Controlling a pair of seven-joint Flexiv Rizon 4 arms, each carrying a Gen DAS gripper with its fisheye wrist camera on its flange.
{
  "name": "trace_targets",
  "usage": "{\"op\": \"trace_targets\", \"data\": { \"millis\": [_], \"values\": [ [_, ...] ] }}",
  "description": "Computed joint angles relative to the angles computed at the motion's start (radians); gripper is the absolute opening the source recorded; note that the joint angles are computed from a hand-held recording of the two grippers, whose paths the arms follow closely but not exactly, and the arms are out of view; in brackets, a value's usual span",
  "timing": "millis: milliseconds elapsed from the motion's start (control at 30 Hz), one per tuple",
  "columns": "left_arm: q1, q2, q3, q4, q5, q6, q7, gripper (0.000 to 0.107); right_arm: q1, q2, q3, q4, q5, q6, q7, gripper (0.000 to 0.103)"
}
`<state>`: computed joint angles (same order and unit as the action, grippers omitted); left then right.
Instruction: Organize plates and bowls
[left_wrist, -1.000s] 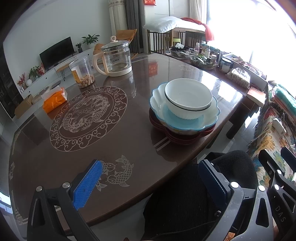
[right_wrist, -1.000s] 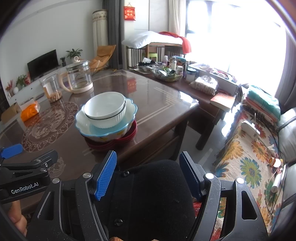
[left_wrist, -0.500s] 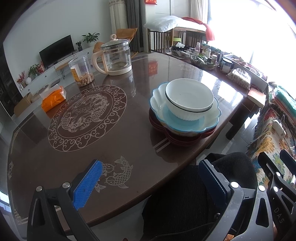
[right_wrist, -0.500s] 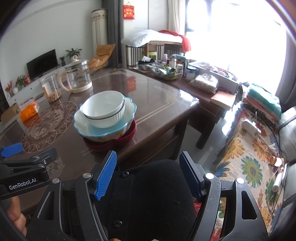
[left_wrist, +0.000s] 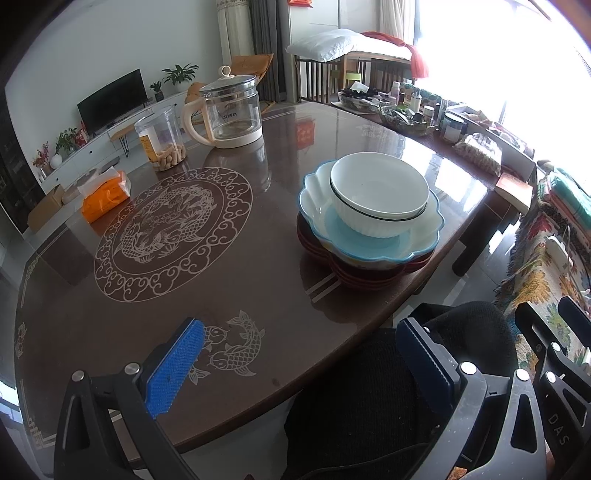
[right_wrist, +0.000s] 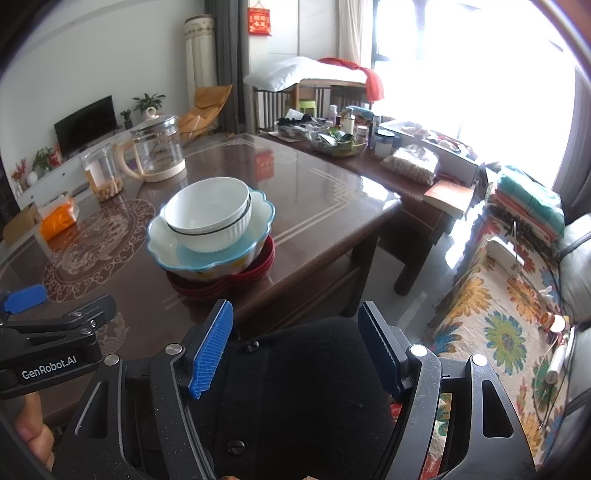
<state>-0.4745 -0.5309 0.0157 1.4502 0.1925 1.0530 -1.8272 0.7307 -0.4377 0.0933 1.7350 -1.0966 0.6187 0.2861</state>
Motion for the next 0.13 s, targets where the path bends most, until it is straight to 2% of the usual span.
{"op": "trace_targets", "data": {
  "millis": [133],
  "values": [
    [0.001, 0.005, -0.004, 0.015, 0.003, 0.047, 0.012, 0.103, 0.0, 0.0, 0.001, -0.002, 0.004, -0.003, 0.0, 0.074]
  ]
}}
